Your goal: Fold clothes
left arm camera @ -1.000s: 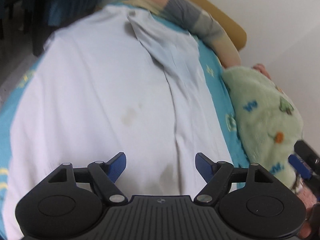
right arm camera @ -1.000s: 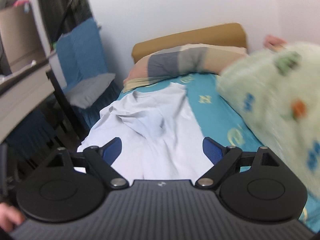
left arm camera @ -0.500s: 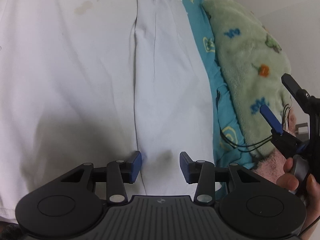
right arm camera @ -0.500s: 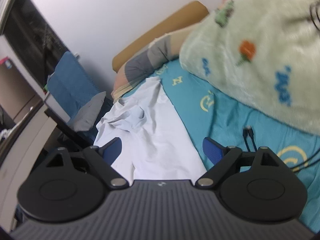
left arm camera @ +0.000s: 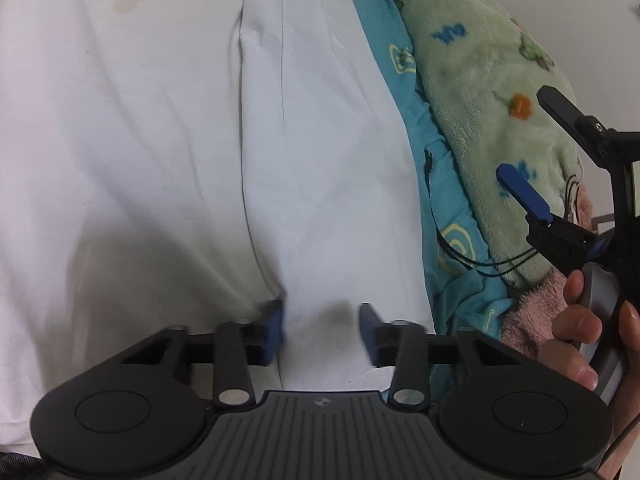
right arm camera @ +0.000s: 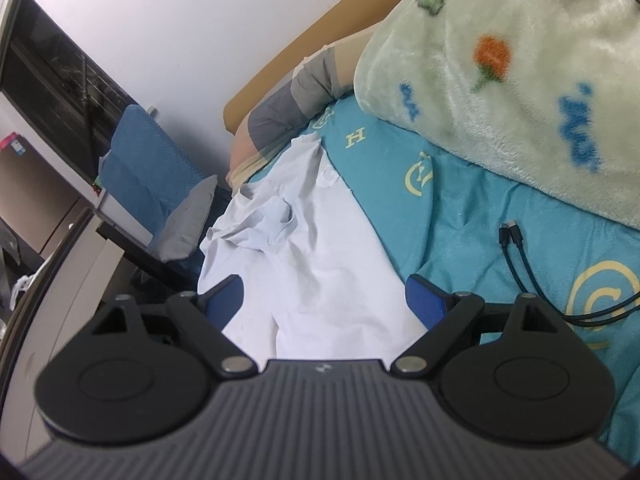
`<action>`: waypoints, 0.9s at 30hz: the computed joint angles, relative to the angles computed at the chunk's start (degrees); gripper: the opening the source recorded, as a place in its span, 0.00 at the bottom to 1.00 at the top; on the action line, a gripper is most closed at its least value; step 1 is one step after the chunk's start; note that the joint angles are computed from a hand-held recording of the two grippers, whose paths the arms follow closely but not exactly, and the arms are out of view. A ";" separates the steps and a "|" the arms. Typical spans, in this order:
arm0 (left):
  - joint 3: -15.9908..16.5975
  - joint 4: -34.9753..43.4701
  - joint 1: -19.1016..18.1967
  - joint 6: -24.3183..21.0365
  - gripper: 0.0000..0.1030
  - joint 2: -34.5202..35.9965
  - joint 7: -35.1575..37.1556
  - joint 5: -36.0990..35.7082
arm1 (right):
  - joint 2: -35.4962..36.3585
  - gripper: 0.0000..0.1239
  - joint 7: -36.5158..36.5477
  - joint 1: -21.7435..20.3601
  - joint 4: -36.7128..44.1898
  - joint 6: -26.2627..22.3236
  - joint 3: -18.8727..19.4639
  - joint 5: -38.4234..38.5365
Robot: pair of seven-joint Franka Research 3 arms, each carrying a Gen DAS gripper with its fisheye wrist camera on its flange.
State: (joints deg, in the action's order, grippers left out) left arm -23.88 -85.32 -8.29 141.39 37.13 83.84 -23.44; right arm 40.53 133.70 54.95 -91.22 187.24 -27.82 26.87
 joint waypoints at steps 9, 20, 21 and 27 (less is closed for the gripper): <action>-2.58 -6.36 3.37 3.12 0.03 -6.26 4.09 -7.23 | 1.19 0.72 3.06 2.89 0.36 -2.61 -4.46 -2.03; 4.65 -10.29 -2.60 5.11 0.36 -10.49 -2.50 6.90 | 3.35 0.72 8.55 5.47 2.60 -6.30 -9.60 -11.34; 5.44 -10.28 -3.45 5.78 0.49 -10.75 -3.53 9.12 | 3.57 0.72 9.03 6.09 2.59 -6.27 -10.51 -12.25; 12.40 -9.93 -9.52 13.85 0.83 -12.59 -15.59 26.51 | 6.27 0.72 11.33 12.56 1.19 -3.03 -19.03 -12.32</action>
